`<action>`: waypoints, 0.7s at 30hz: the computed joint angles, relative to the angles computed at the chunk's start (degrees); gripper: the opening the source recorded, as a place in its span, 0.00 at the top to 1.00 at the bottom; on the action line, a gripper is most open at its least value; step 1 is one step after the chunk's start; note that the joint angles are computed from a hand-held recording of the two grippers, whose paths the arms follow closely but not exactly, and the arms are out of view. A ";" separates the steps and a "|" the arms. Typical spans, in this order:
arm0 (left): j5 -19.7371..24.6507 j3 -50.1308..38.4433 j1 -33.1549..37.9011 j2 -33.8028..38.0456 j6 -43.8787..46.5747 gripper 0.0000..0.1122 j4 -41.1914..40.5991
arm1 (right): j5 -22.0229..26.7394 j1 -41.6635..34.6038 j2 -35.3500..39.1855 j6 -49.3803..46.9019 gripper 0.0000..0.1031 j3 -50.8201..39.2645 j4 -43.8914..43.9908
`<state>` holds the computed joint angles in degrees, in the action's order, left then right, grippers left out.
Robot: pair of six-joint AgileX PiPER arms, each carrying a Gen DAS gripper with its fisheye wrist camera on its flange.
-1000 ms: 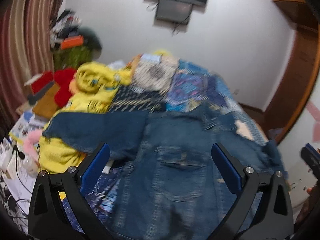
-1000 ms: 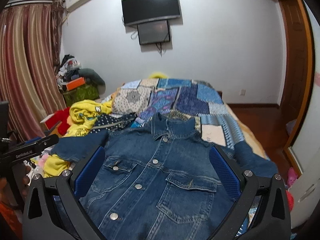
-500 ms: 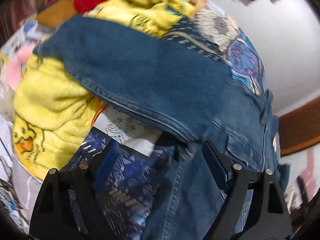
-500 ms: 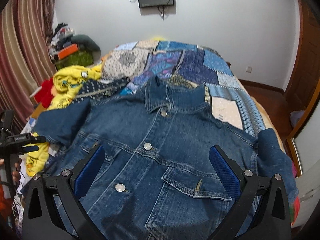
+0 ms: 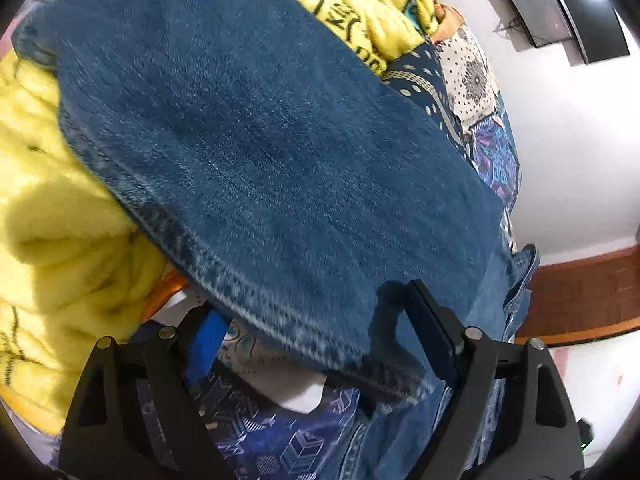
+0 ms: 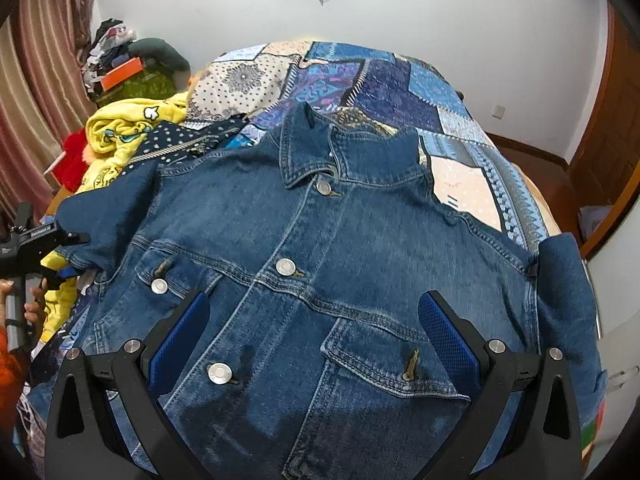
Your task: Fold large clothes
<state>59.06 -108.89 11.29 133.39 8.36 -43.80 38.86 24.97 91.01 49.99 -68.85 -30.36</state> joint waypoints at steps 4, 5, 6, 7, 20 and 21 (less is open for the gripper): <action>-1.97 -1.60 -1.39 -1.04 -4.31 0.66 6.00 | 1.42 -0.76 -0.09 -1.67 0.00 -0.13 1.07; -2.96 -1.74 -2.24 -2.19 -5.90 0.72 9.48 | 2.01 -0.53 0.02 -1.54 0.00 -0.39 0.66; -3.66 -2.35 -3.04 -2.63 -7.30 0.74 12.32 | 2.73 -0.50 -0.21 -1.53 0.00 -0.40 0.11; -5.01 -2.67 -4.18 -3.78 -8.81 0.79 16.39 | 3.59 -0.34 -0.69 -0.93 0.00 -0.20 -1.02; -15.00 -4.16 -17.99 -17.18 -12.53 0.89 39.05 | 18.86 -2.54 -11.98 9.21 0.00 7.70 -16.61; -15.05 -5.06 -19.63 -16.88 -12.59 0.89 40.09 | 19.42 -3.27 -12.75 9.50 0.00 8.63 -16.73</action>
